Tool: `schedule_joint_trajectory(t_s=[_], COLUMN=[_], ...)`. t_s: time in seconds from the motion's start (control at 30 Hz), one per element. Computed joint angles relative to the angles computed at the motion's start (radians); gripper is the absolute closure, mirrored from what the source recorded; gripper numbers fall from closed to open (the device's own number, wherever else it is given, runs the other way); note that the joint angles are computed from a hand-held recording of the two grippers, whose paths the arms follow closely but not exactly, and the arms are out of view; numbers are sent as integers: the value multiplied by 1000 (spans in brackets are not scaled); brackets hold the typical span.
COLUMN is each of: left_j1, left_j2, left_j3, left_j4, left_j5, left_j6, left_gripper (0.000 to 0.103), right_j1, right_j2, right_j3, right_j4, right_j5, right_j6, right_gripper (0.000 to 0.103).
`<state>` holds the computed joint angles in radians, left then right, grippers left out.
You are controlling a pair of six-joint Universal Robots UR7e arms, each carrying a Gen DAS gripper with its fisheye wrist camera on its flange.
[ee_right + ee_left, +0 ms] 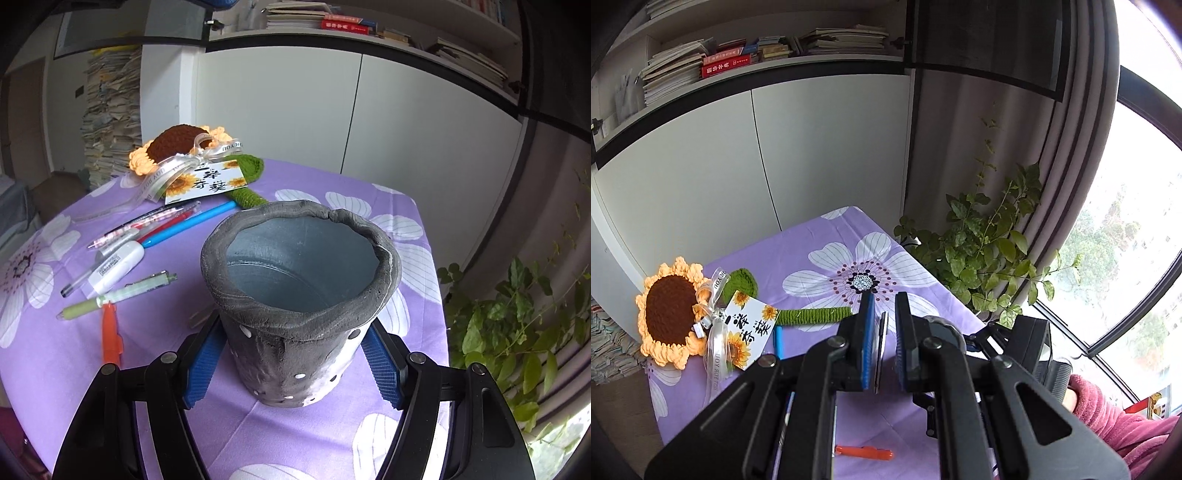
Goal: Organize stationery
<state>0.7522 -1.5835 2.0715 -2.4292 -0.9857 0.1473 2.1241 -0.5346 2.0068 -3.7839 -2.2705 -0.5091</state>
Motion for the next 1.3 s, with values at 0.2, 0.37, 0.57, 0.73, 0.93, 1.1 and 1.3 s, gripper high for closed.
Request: schedule_joint_trajectory(t_s=[0.2, 0.37, 0.57, 0.73, 0.93, 1.1, 1.3], left_j1=[77, 143, 149, 168, 175, 191, 217], left_j2=[90, 189, 301, 392, 458, 466, 443], left_j3=[-15, -49, -61, -112, -152, -163, -186], left_j4=[69, 123, 5, -1, 6, 29, 74], left_j5=[61, 45, 44, 45, 48, 88, 83], left_j6=[-67, -81, 3, 21, 19, -6, -69], left_gripper=[92, 91, 44, 46, 52, 57, 59], right_j1=[-4, 15, 9, 15, 28, 27, 20], right_j2=[-2, 35, -14, -42, -37, -37, -44], right_j3=[1, -23, 28, 76, 93, 92, 92], right_j4=[-23, -110, -103, -131, -128, -139, -131], right_j5=[-17, -124, -160, -229, -283, -266, -224], right_j6=[34, -73, -53, -26, -11, -19, -4], right_gripper=[30, 30, 30, 30, 30, 30, 30])
